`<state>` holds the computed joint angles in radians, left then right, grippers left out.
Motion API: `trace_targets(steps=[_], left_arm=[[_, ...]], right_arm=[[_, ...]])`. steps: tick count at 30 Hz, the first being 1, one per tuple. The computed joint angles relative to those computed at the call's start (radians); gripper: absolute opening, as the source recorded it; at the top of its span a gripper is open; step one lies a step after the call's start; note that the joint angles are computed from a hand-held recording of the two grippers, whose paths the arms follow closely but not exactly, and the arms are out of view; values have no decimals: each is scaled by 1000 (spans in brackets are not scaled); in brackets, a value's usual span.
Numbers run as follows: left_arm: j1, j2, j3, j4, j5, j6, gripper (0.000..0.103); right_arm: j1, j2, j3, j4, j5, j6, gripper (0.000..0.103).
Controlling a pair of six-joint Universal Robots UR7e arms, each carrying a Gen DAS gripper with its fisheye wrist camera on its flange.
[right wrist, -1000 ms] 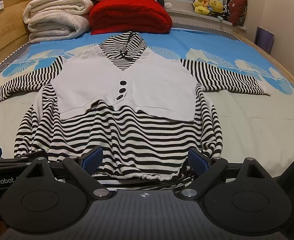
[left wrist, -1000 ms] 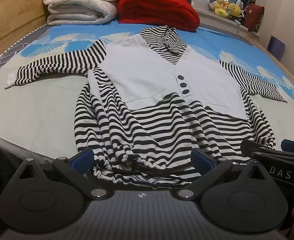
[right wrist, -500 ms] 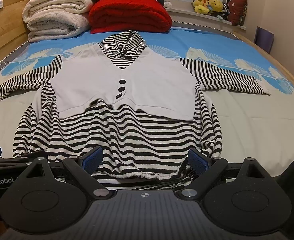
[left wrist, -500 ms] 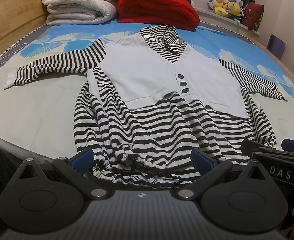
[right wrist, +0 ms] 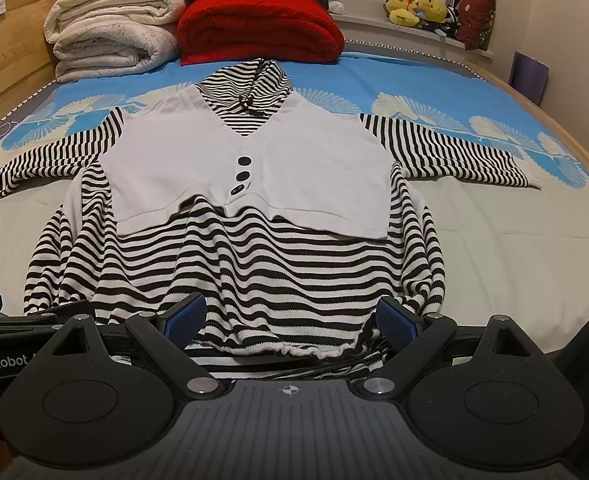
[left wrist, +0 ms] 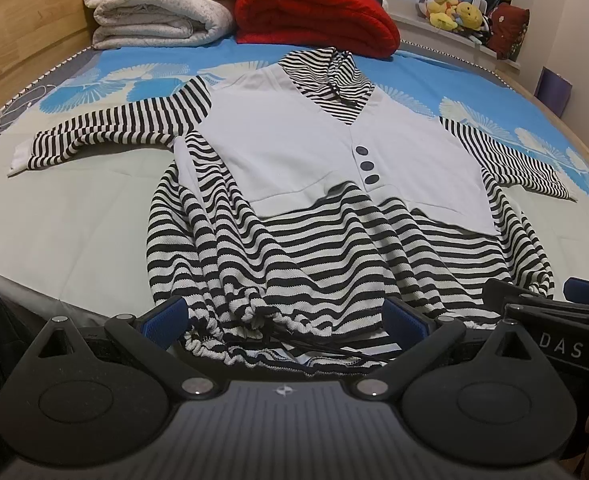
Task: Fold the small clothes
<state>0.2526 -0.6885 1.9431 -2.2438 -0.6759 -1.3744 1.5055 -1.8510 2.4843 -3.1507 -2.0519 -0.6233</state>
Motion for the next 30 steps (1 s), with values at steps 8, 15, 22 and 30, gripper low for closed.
trace_targets(steps=[8,15,22,30], left_arm=[[-13,1,-12,42,34,-9,103],[-17,-14,-13,-65,264,131,95],[4,25,-126,-352,579,544,95],[166,96,-265,-903,448,1231,92]], right_arm=[[2,19,-1,-27,0,-2,92],[-57,6,23,-170,163,-2,92],[-90,85,17,-386,306,-12,92],[-39,239,-105,-436,219,-21,92]])
